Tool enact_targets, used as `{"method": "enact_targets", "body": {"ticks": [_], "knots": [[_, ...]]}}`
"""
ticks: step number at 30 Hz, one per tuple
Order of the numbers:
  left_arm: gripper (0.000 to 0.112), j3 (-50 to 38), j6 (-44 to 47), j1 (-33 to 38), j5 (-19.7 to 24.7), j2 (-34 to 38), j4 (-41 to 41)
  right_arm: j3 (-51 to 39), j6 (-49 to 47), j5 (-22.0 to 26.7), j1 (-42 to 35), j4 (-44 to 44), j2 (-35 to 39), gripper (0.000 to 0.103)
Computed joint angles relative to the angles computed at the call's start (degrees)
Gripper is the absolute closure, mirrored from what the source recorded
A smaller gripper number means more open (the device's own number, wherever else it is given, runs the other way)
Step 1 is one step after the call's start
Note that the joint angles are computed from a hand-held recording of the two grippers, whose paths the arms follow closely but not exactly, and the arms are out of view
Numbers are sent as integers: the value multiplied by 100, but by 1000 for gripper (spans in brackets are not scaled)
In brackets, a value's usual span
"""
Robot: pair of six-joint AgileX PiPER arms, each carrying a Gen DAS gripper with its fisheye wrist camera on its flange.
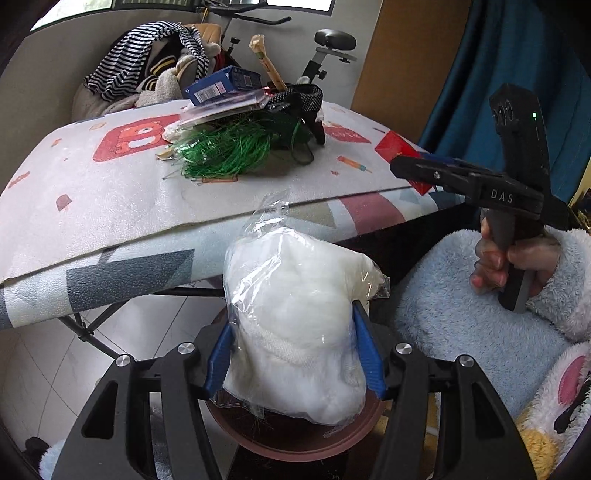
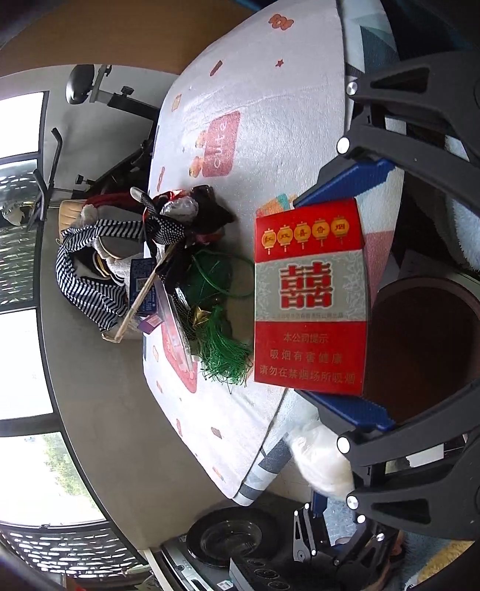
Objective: Collect trash
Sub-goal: 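Carry the white bag with the left tool down into the brown bin and release, then lower the red box with the right tool into the brown bin and release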
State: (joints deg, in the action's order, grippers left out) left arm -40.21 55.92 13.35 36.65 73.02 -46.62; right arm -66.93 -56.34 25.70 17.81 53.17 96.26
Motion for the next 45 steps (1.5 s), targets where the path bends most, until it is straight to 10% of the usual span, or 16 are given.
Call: {"method": "enact_targets", "body": {"ticks": [12,20,45], "knots": [[53,-67,61,-226,1,329,-29,-48,109,-42,142,-256,39,14],[30,-8,28,-279,-160,226,-66,-89,185,1,171,-381,66,14],[21,249,448,1240,-320,12,-1385,-352,191,658,708,-1216,346,14]]}}
